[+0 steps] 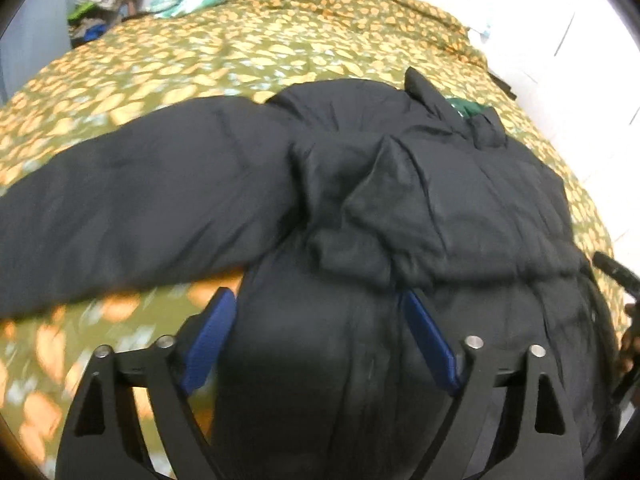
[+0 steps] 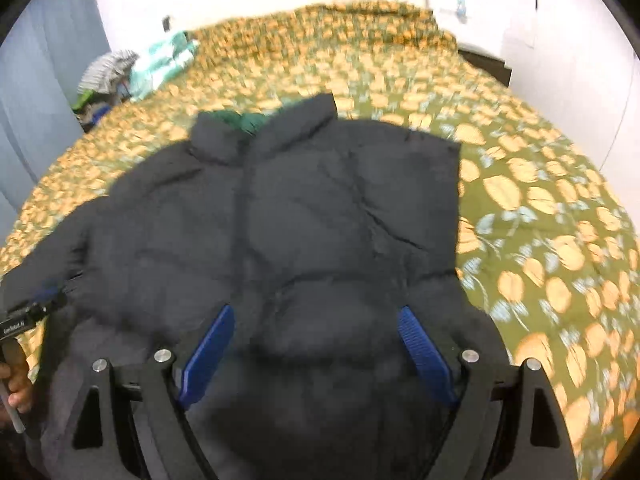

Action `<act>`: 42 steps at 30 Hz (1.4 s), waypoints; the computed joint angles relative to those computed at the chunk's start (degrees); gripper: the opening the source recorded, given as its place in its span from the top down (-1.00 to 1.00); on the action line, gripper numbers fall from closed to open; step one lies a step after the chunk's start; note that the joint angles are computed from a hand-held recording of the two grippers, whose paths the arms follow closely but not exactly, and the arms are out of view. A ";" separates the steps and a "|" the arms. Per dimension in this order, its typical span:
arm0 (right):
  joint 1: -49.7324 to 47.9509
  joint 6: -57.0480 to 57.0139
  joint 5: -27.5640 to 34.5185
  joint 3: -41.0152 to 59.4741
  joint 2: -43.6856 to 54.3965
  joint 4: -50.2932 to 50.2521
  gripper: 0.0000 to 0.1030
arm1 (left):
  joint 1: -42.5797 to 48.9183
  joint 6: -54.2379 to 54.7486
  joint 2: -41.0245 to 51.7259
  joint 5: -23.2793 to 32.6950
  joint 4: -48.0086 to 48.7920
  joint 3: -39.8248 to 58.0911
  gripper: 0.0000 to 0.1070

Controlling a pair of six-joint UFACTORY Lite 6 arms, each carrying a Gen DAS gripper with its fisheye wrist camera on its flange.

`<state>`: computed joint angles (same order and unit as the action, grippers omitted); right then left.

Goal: Fold large clothes
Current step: 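Grasp the other sleeve cuff with the left tool and fold it across the body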

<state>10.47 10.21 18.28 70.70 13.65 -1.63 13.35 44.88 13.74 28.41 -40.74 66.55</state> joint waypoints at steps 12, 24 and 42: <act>14.04 22.48 4.74 -31.84 -37.25 -16.06 -0.69 | 15.82 -3.49 -6.58 4.41 6.94 -5.66 -0.64; 27.09 35.66 9.83 -34.49 -42.02 -23.37 -0.69 | 28.03 -2.65 0.17 9.35 1.73 0.25 -0.64; 32.44 38.96 10.83 -33.18 -38.84 -24.70 -0.69 | 37.63 -26.04 32.05 12.20 -2.98 38.78 -0.63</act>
